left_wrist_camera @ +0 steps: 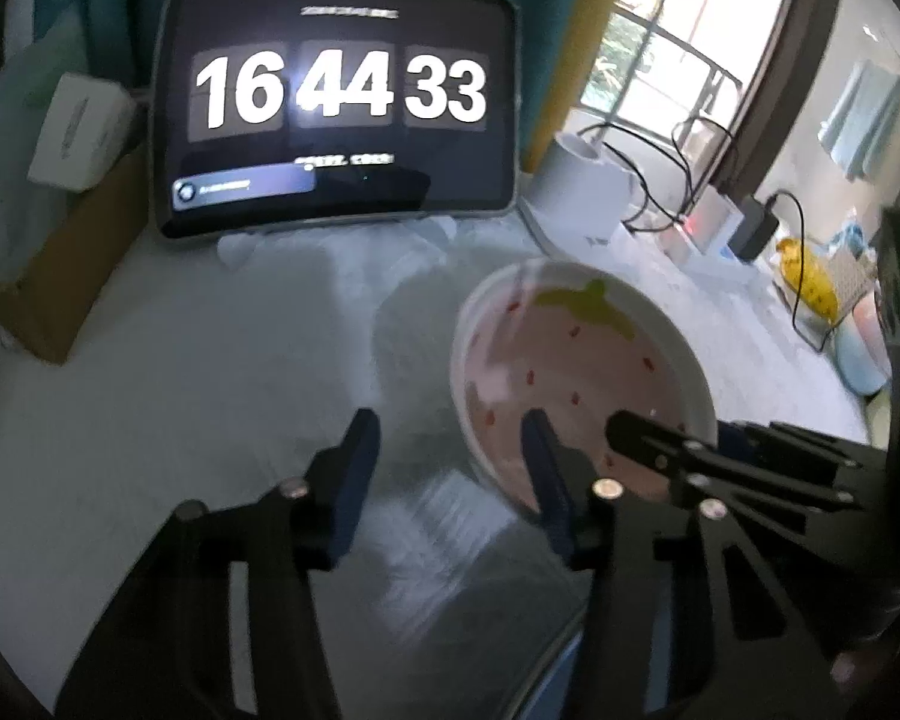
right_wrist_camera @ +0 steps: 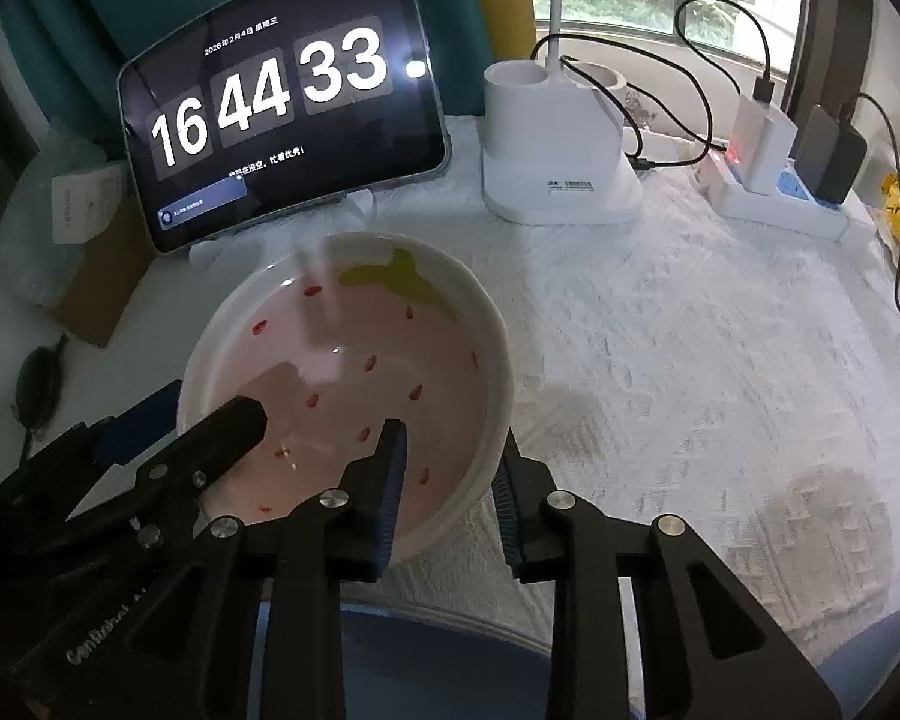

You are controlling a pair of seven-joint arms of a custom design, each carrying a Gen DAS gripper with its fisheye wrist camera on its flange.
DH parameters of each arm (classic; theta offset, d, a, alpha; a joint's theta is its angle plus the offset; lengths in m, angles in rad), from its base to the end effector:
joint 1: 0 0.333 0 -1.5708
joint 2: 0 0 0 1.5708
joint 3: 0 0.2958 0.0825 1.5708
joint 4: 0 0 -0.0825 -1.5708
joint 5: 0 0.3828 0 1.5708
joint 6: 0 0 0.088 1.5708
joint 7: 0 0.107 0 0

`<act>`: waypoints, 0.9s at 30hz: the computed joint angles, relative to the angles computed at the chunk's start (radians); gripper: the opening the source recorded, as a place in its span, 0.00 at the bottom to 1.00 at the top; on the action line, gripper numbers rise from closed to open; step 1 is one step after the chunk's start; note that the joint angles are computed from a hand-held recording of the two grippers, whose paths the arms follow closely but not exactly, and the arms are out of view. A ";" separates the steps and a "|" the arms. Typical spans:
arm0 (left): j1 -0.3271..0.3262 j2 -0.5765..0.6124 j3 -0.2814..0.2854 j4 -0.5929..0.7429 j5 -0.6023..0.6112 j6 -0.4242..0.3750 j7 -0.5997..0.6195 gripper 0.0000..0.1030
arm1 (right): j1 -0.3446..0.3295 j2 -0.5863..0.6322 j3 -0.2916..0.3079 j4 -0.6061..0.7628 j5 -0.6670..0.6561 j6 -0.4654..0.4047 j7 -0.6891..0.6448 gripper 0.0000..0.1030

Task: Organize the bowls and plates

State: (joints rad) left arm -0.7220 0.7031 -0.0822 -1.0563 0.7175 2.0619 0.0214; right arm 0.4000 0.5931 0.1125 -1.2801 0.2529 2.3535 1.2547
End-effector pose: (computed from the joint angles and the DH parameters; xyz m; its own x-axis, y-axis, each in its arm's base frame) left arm 0.5694 -0.5107 0.4507 0.4341 -0.8809 0.1885 -0.6518 -0.4515 -0.6093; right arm 0.6632 0.3525 0.4453 0.6371 -0.7560 -0.1505 -0.7076 -0.4963 -0.5030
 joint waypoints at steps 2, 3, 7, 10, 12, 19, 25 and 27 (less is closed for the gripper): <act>-0.002 0.012 -0.001 0.018 -0.001 -0.007 0.015 0.42 | 0.006 0.014 -0.004 0.016 -0.008 -0.014 0.010 0.23; -0.001 0.013 -0.002 0.017 -0.004 -0.002 0.019 0.40 | 0.006 0.017 -0.005 0.017 -0.008 -0.015 0.014 0.22; 0.000 0.036 -0.007 0.047 -0.022 0.004 0.068 0.30 | -0.003 0.013 0.005 0.013 0.014 -0.005 0.010 0.16; -0.017 0.057 0.007 0.087 -0.023 -0.027 0.081 0.27 | -0.001 -0.003 0.004 -0.010 0.016 0.014 0.007 0.15; -0.018 0.046 0.011 0.072 -0.024 -0.024 0.070 0.25 | -0.002 -0.011 0.004 -0.024 0.017 0.021 0.007 0.15; -0.038 0.033 0.019 0.079 0.004 -0.047 0.057 0.25 | -0.010 -0.060 0.014 -0.090 0.039 0.067 -0.009 0.15; -0.064 0.054 0.026 0.145 0.020 -0.089 0.076 0.25 | -0.026 -0.120 0.021 -0.156 0.073 0.097 -0.032 0.15; -0.072 0.059 0.029 0.162 0.024 -0.098 0.081 0.25 | -0.031 -0.136 0.023 -0.173 0.084 0.103 -0.038 0.15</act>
